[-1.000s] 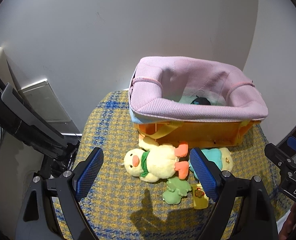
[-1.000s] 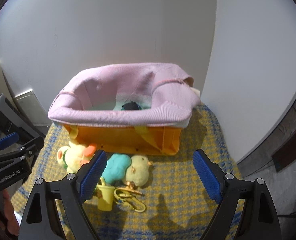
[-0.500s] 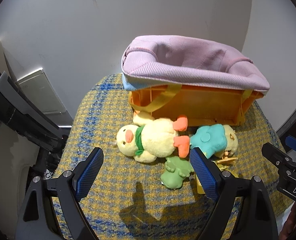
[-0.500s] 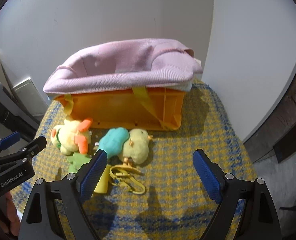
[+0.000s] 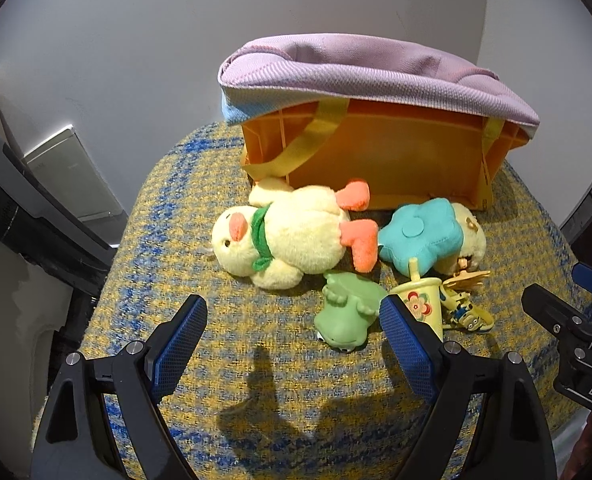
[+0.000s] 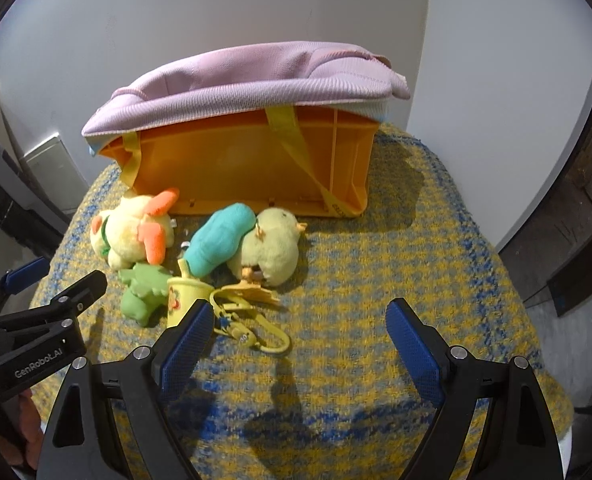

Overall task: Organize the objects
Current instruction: 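Withdraw both tools from the basket toward the remaining toys, then grasp the green frog toy with the left tool while the right tool grasps the minion keychain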

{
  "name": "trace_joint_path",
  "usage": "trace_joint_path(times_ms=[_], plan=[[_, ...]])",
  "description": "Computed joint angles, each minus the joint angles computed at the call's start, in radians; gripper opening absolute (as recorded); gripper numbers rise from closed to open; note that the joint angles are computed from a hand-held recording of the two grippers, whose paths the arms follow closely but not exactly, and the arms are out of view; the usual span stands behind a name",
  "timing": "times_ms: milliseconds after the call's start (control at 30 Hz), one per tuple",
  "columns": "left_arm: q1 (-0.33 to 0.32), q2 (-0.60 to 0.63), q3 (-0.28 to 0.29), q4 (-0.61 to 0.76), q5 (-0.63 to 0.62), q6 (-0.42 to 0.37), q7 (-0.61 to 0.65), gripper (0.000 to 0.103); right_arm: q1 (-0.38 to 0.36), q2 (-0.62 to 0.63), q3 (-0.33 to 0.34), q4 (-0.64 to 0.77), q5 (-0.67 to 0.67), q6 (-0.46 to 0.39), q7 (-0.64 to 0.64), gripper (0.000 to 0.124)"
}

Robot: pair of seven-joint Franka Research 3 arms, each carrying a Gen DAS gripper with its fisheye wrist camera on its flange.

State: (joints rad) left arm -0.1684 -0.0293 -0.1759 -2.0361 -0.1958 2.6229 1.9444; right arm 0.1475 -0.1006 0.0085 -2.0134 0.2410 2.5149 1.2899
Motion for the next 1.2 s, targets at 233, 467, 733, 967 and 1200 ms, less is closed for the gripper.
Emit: trace_joint_path(times_ms=[233, 467, 733, 967, 1200], plan=[[-0.005, 0.018, -0.007, -0.018, 0.004, 0.009, 0.012, 0.088, -0.001, 0.004, 0.000, -0.025, -0.009, 0.006, 0.001, 0.088], [-0.012, 0.051, -0.025, -0.013, 0.004, 0.005, 0.031, 0.083, -0.002, 0.011, 0.001, -0.038, -0.023, 0.015, 0.007, 0.088], [-0.014, 0.097, -0.045, 0.024, 0.033, -0.032, 0.019, 0.056, -0.005, 0.020, -0.002, -0.040, -0.028, 0.013, 0.016, 0.088], [-0.011, 0.104, -0.053, 0.026, 0.048, -0.017, 0.006, 0.047, -0.005, 0.021, -0.003, -0.045, -0.019, 0.010, 0.011, 0.088], [-0.002, 0.077, -0.044, 0.001, 0.033, -0.022, 0.008, 0.044, 0.000, 0.006, 0.001, -0.060, -0.012, 0.011, -0.010, 0.088]])
